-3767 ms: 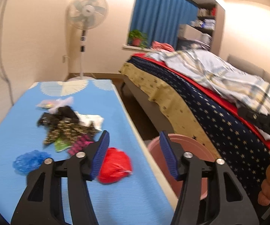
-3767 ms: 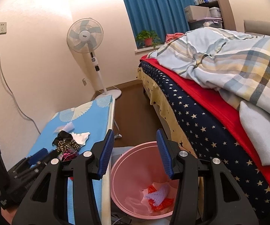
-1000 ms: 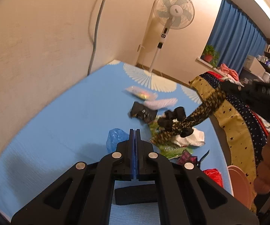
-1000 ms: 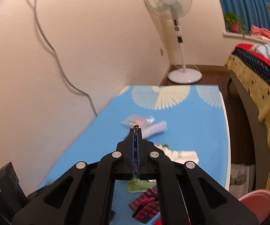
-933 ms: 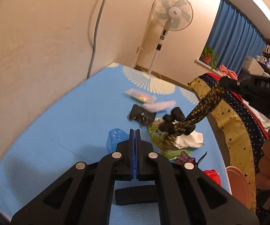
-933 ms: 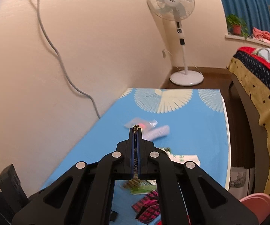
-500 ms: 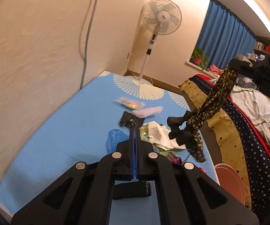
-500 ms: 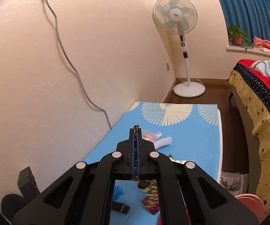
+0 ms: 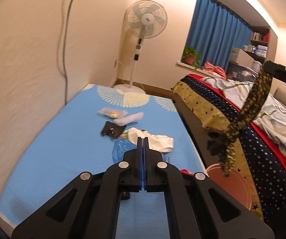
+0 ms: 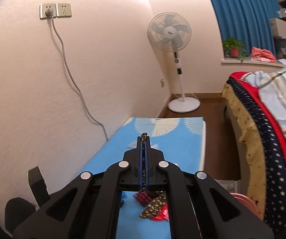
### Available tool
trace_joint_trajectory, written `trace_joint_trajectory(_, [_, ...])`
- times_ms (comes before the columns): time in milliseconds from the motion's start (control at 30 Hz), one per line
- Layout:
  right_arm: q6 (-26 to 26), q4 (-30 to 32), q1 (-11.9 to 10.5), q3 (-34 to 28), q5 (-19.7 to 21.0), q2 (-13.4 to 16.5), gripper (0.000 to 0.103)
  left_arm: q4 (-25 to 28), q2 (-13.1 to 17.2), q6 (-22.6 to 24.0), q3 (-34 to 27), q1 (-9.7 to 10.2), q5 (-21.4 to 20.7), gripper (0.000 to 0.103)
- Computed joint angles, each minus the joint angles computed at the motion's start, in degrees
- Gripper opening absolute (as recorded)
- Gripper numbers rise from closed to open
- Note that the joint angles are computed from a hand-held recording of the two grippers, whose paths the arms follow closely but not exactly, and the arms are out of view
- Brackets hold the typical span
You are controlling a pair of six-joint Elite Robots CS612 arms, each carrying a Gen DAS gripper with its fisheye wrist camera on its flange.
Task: Collect trash
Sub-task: 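Lift both held items and carry them over the pink bin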
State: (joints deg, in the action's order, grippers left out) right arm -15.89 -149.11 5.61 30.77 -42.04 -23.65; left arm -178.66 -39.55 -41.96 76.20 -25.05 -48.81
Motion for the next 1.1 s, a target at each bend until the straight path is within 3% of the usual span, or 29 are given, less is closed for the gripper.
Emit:
trace_joint_trajectory(200, [1.0, -5.9, -1.9, 7.3, -2.6, -3.5, 0.002, -1.0, 0.3, 2.2, -0.8, -0.72, -0.9, 0.000])
trace_joint_trajectory(400, [3.9, -10.7, -3.7, 10.8, -4.5, -4.8, 0.002, -2.5, 1.2, 5.2, -2.5, -1.36, -3.0, 0.000])
trace_joint_trajectory(733, [9.8, -11.3, -5.4, 9.1, -8.7, -2.2, 0.002, -3.5, 4.2, 9.7, -7.3, -1.88, -8.3, 0.000])
trace_joint_trajectory(1100, [10.4, -11.6, -5.8, 8.1, -12.5, -0.9, 0.002, -1.0, 8.7, 13.7, -14.9, -1.89, -14.3, 0.000])
